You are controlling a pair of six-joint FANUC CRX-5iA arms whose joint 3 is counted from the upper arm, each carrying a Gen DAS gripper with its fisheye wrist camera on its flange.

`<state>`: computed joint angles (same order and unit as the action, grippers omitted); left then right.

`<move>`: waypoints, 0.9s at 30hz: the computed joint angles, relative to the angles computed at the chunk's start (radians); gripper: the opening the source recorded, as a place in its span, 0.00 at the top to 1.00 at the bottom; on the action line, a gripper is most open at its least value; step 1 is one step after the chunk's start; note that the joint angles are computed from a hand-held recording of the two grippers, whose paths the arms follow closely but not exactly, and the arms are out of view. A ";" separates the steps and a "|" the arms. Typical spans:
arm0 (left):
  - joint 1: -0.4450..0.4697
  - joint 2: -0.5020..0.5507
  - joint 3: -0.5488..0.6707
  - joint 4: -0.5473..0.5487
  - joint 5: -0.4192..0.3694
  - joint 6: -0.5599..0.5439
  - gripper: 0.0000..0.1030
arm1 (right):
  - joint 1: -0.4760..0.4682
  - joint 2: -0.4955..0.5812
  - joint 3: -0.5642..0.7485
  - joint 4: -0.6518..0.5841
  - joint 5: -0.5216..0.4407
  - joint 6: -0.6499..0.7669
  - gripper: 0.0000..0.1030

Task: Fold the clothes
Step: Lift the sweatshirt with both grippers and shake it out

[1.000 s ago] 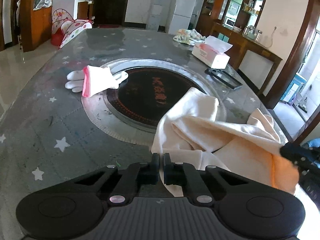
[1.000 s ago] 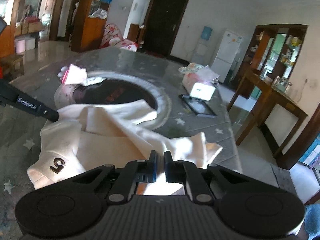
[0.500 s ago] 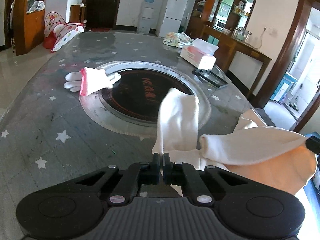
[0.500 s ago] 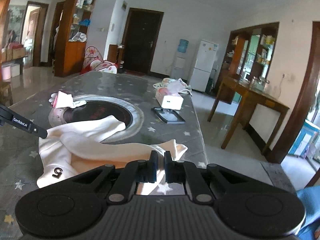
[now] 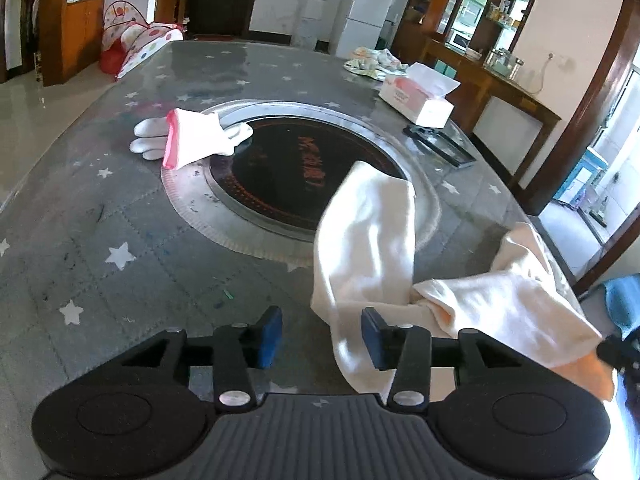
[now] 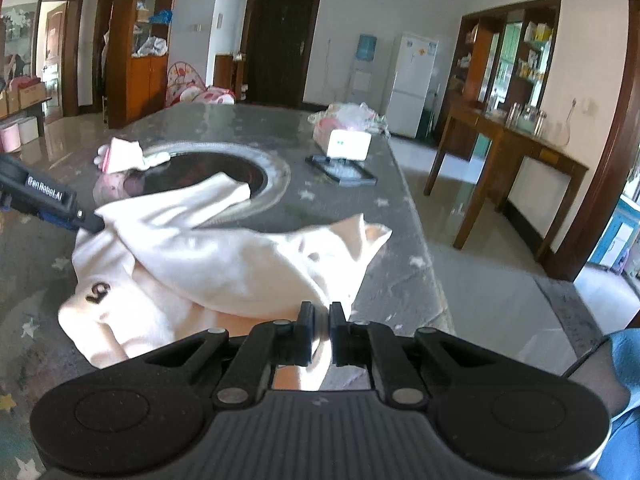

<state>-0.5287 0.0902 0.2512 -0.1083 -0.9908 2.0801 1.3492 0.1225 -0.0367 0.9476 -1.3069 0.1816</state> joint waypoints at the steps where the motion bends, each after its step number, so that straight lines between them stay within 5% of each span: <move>1: 0.004 0.004 0.000 0.009 0.003 -0.004 0.54 | -0.002 -0.001 -0.002 -0.011 0.006 -0.002 0.92; 4: 0.024 0.006 -0.025 0.063 0.032 -0.036 0.60 | -0.011 -0.011 -0.010 -0.062 0.034 -0.012 0.91; 5: 0.033 0.003 -0.042 0.090 0.048 -0.051 0.73 | -0.013 -0.013 -0.013 -0.075 0.040 -0.017 0.91; 8: 0.053 -0.008 -0.084 0.157 0.087 -0.082 0.92 | -0.019 -0.013 -0.016 -0.096 0.045 -0.014 0.91; 27: 0.025 -0.071 0.023 -0.024 0.127 0.025 0.97 | -0.052 0.019 0.068 0.188 0.041 0.051 0.94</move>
